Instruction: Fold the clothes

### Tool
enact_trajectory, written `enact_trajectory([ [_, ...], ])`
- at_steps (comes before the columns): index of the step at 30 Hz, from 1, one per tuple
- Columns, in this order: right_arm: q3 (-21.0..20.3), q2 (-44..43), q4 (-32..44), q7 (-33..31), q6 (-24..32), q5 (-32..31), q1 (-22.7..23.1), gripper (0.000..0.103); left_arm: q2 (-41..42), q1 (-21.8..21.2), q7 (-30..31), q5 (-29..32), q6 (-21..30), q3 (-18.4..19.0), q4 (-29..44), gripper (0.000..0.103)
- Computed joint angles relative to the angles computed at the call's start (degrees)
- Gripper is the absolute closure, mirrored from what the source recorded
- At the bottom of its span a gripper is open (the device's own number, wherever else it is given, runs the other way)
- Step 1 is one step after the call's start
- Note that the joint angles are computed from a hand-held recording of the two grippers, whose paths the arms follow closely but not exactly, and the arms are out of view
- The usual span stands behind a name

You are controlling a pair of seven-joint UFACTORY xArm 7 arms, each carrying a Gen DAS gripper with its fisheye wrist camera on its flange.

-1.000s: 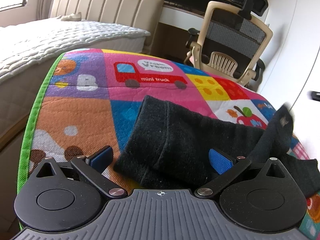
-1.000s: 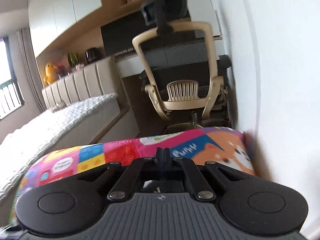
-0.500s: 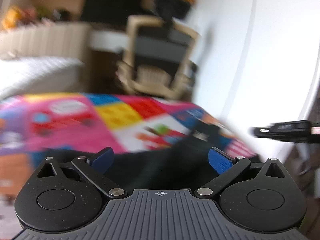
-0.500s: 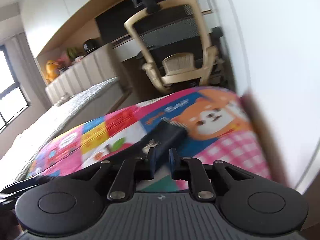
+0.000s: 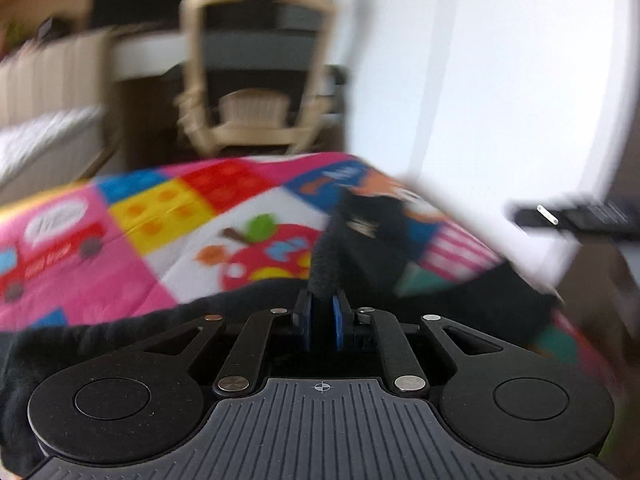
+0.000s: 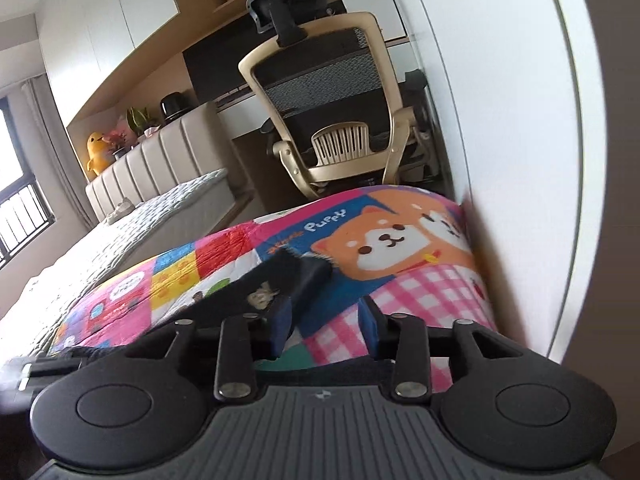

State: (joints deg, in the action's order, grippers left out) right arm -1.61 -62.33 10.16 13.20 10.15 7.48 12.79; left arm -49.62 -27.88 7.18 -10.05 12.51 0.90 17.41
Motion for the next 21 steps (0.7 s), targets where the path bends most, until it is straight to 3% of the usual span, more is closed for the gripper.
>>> enact_trajectory([
  [3,0.71,2.83,1.20,0.38,-1.57,-0.09,0.66,0.054,-2.73,-2.10,0.85,-0.43,3.74,0.27,-2.00,0.086],
  [6,2.09,8.79,4.02,0.42,-4.47,-0.71,1.97,0.053,-3.06,-1.97,0.13,-1.30,3.56,-0.04,-4.24,0.084],
  [9,6.37,18.15,9.13,0.75,-7.89,-3.06,0.99,0.053,-3.99,-2.64,-0.01,-1.96,1.99,0.63,-5.62,0.082],
  [15,23.24,37.11,23.45,6.87,-6.28,-12.67,-13.23,0.063,-6.28,-3.22,0.06,-0.38,-1.78,-0.64,-8.83,0.070],
  [18,28.04,43.64,28.99,11.49,-3.12,-17.64,-17.88,0.063,-6.72,-4.22,-0.16,0.32,-3.08,0.09,-9.63,0.065],
  [20,26.94,47.34,31.17,12.12,-1.18,-18.95,-16.55,0.064,-6.64,-5.55,0.28,0.03,-3.54,2.39,-9.72,0.064],
  [21,28.44,47.47,31.08,14.12,-1.59,-22.45,-18.43,0.072,-6.78,-6.27,0.62,-0.32,-3.67,3.73,-9.80,0.064],
])
